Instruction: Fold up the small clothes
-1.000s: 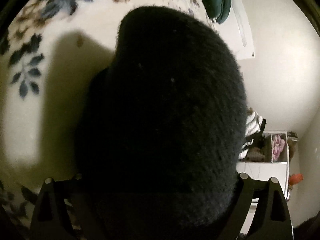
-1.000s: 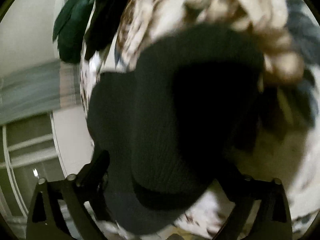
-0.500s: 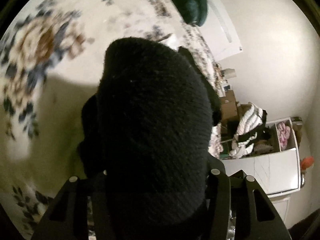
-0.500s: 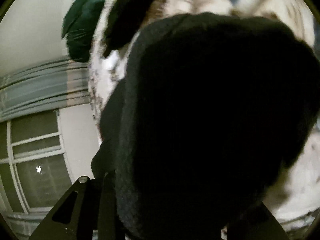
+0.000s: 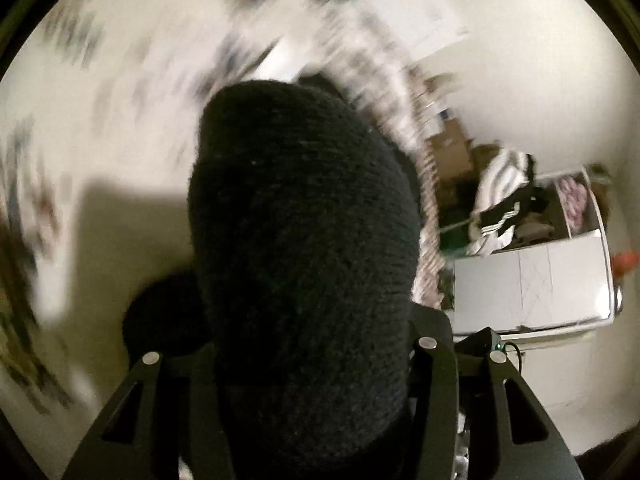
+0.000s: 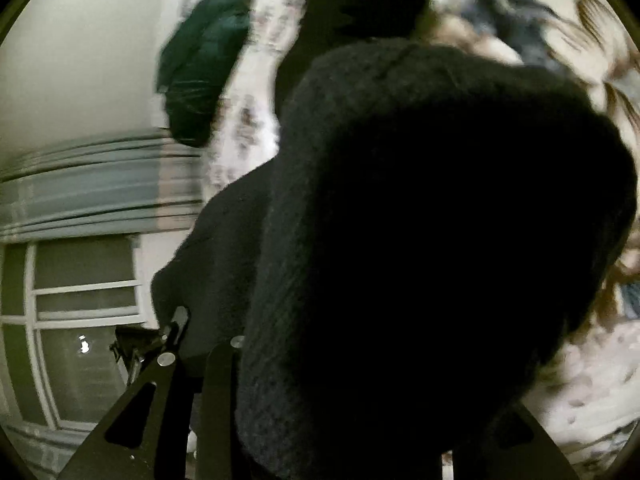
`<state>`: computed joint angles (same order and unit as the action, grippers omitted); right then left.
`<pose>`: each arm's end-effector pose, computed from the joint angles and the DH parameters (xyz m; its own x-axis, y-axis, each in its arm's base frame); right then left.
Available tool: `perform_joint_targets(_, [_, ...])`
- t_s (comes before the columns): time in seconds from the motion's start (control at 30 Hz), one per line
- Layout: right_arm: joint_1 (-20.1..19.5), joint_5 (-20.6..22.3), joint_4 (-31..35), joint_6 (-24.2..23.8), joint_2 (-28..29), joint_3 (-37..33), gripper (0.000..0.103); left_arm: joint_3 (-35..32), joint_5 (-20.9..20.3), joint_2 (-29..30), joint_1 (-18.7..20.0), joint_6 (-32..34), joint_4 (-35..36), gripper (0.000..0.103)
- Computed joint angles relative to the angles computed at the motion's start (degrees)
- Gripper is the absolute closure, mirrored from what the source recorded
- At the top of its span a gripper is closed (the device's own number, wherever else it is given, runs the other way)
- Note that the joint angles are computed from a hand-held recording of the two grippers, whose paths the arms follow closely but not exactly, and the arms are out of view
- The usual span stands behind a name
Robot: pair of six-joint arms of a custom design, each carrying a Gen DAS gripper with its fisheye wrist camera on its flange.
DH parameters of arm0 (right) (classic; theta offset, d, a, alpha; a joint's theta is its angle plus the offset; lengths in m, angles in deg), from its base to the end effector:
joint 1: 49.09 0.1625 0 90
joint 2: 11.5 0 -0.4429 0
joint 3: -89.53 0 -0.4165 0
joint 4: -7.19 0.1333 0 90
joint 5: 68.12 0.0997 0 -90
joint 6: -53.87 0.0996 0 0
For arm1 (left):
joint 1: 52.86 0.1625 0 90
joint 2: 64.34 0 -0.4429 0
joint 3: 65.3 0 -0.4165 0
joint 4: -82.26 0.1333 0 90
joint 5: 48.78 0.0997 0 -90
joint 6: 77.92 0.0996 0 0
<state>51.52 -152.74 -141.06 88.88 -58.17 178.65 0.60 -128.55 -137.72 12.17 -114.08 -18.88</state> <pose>0.2754 -0.6954 0.1353 -0.8993 0.3719 -0.2301 0.4136 0.8942 -0.1713 -0.1440 -0.6670 0.5801 -0.9756 -0.2130 0.0525 -0.2175 0.9084 -0.3571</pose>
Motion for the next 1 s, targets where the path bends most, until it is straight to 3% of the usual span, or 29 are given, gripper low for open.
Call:
perform_joint_targets(0.1, [-2.06, -1.51, 2.29, 1.54, -2.13, 4.42, 0.066, 12.00, -3.58, -6.15, 1.92, -4.36, -2.92, 0.051])
perform_joint_targets(0.2, [-4.22, -3.08, 3.35, 0.67, -4.56, 8.50, 0.053, 23.29, -6.94, -13.13, 1.94, -7.82, -11.74, 0.048])
perform_joint_targets(0.3, [-6.23, -3.35, 4.40, -1.95, -5.95, 10.55, 0.024, 28.12, -6.15, -16.22, 0.84, -9.42, -16.16, 0.043])
perform_joint_targets(0.43, [-7.27, -2.24, 7.28, -5.57, -5.59, 9.03, 0.016, 32.71, -4.96, -18.50, 0.27, -8.67, -22.08, 0.036])
perform_joint_targets(0.53, [-8.51, 0.01, 8.45, -9.45, -6.41, 9.73, 0.004, 35.41, -7.60, -18.41, 2.20, -5.98, -28.55, 0.028])
perform_joint_targets(0.67, [-8.67, 1.67, 7.26, -11.63, -2.74, 8.72, 0.000, 37.48, -13.21, -17.74, 5.29, -3.69, -34.56, 0.026])
perform_joint_targets(0.73, [-6.35, 1.87, 5.38, -9.14, 0.05, 7.45, 0.000, 38.33, -14.95, -17.86, 6.04, -2.85, -36.52, 0.026])
perform_joint_targets(0.8, [-6.49, 2.33, 4.64, -8.83, 0.49, 7.44, 0.000, 39.04, -15.64, -18.04, 6.30, -3.35, -37.87, 0.026])
perform_joint_targets(0.93, [-6.75, 4.03, 4.78, -8.53, -0.09, 7.96, 0.000, 37.73, -11.99, -19.58, 3.67, -7.32, -32.32, 0.027])
perform_joint_targets(1.0, [-7.02, 4.82, 5.97, -8.53, -0.47, 8.00, 0.000, 38.91, -9.15, -21.45, 2.12, -8.46, -31.67, 0.020])
